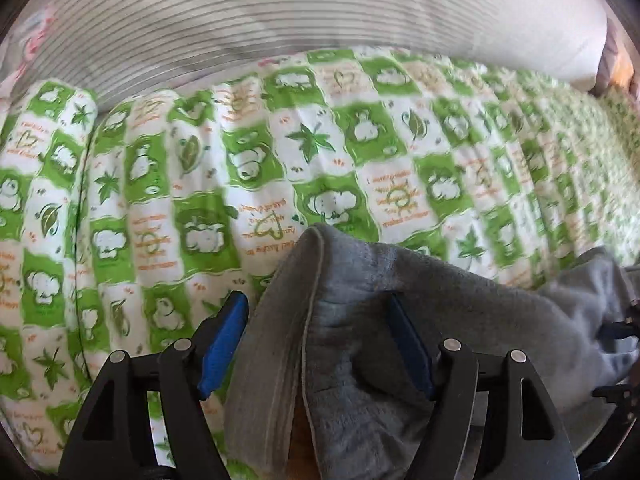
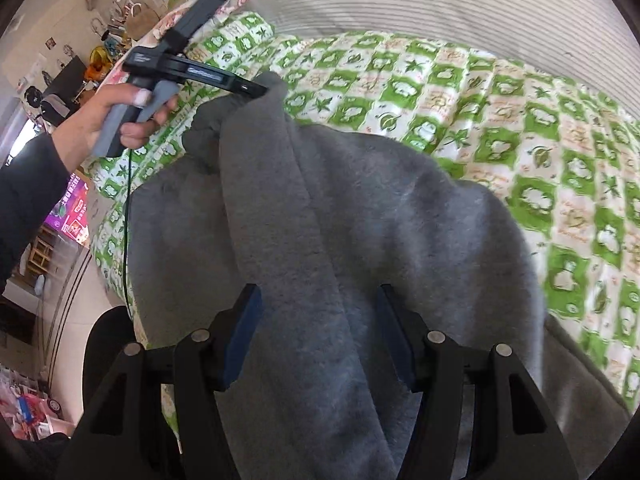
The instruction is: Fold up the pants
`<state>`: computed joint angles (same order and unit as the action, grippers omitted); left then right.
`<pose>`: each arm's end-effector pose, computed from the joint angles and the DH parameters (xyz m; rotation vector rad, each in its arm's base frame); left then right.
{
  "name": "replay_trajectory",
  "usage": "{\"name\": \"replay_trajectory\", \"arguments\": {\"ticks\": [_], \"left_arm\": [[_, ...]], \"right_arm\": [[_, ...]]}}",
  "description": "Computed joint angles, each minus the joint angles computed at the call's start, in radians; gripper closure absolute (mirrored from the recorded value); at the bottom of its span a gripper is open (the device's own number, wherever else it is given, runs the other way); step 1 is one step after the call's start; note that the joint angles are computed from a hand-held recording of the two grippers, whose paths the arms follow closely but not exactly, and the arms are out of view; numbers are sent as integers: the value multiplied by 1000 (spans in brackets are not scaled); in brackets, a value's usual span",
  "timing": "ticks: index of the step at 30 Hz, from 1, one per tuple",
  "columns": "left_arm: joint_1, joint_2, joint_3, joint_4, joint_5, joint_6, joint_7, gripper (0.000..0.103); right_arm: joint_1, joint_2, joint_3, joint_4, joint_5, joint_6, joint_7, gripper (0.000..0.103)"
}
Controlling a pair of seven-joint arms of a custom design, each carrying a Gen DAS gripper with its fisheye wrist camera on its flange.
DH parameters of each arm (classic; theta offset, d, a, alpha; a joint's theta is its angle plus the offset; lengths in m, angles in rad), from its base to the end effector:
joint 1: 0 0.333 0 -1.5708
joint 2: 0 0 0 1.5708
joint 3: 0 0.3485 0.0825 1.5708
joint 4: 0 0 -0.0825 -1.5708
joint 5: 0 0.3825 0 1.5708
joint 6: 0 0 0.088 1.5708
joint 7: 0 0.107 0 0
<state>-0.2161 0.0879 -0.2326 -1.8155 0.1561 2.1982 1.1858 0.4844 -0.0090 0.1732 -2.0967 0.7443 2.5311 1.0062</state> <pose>0.5597 -0.2579 0.5509 -1.9127 2.1848 -0.3430 0.4607 0.3469 0.5035 -2.2281 1.0415 0.1572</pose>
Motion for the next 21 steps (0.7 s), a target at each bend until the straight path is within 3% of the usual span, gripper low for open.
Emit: {"name": "replay_trajectory", "arguments": {"ticks": [1, 2, 4, 7, 11, 14, 21], "left_arm": [[-6, -7, -2, -17, 30, 24, -9, 51], [-9, -23, -4, -39, 43, 54, -10, 77], [-10, -68, -4, -85, 29, 114, -18, 84], [-19, -158, 2, -157, 37, 195, -49, 87], [-46, -309, 31, -268, 3, 295, -43, 88], [-84, -434, 61, -367, -30, 353, -36, 88], [-168, -605, 85, -567, -31, 443, -110, 88]], "right_arm": [[2, 2, 2, 1, -9, 1, 0, 42], [3, 4, 3, 5, -3, -9, -10, 45], [4, 5, 2, 12, 33, -35, -53, 97], [9, -19, 6, -3, 7, -3, -43, 97], [9, -89, -5, -33, 85, 21, -102, 97], [10, -147, -14, -60, 111, 13, -133, 97], [16, -260, -12, -134, 77, -45, -159, 98]]}}
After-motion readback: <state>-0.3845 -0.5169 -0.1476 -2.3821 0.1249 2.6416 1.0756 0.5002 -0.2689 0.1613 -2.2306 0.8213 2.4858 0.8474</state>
